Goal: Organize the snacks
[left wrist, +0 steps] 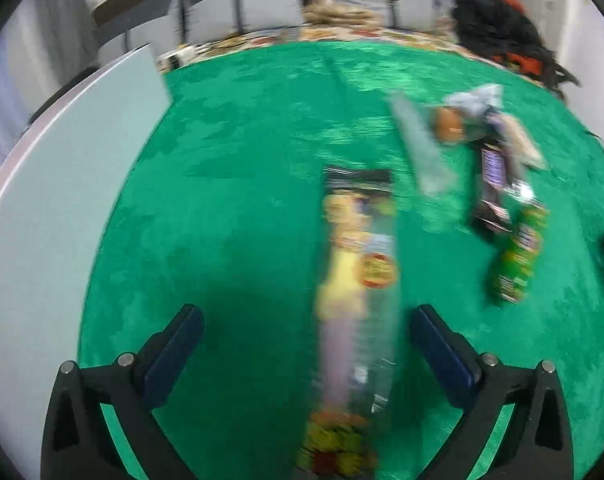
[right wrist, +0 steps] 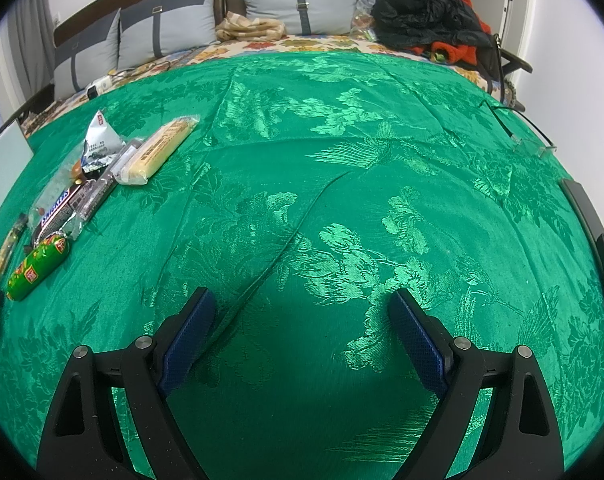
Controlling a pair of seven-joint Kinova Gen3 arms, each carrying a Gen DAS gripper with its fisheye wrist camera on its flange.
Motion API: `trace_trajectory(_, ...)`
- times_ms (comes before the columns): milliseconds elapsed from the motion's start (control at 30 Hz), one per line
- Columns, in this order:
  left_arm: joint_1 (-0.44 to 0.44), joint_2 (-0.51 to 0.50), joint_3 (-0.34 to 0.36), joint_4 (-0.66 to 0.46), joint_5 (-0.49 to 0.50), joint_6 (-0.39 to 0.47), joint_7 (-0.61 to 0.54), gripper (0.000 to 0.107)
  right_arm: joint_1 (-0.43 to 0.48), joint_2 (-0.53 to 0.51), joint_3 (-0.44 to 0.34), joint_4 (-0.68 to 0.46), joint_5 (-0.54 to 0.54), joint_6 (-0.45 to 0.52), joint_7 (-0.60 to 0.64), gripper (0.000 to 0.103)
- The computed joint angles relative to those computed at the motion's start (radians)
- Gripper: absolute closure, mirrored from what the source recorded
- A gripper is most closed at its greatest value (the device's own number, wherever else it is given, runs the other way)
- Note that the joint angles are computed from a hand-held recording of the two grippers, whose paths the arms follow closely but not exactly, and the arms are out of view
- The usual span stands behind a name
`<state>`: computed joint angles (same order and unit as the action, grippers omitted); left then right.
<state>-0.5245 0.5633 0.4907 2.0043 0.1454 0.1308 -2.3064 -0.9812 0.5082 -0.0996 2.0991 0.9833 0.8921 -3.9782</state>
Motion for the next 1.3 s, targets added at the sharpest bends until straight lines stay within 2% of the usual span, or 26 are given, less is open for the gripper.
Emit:
trace_trajectory(67,0.006,0.015,-0.027,-0.029,0.024,0.013,0.054,0.005,0.0,0.0,0.0,0.0,0.0,0.001,0.001,0.011)
trace_trajectory(167,0.025,0.007,-0.081,-0.024,0.059,-0.033,0.115,0.005,0.001,0.0,-0.001,0.0,0.0,0.0,0.001,0.011)
trace_trajectory(367,-0.015,0.014,-0.035,0.024,-0.004,-0.123,0.171,0.004,0.001,-0.001,-0.001,0.0,-0.001,0.001,0.001,0.011)
trace_trajectory(800,-0.019,0.018,-0.03,0.026,-0.145,-0.127,0.31,0.004,0.002,-0.002,-0.002,0.001,0.0,0.0,0.001,0.011)
trace_trajectory(1300,-0.023,0.019,-0.027,0.026,-0.198,-0.127,0.361,0.004,0.002,-0.002,-0.002,0.001,0.0,0.0,0.001,0.011)
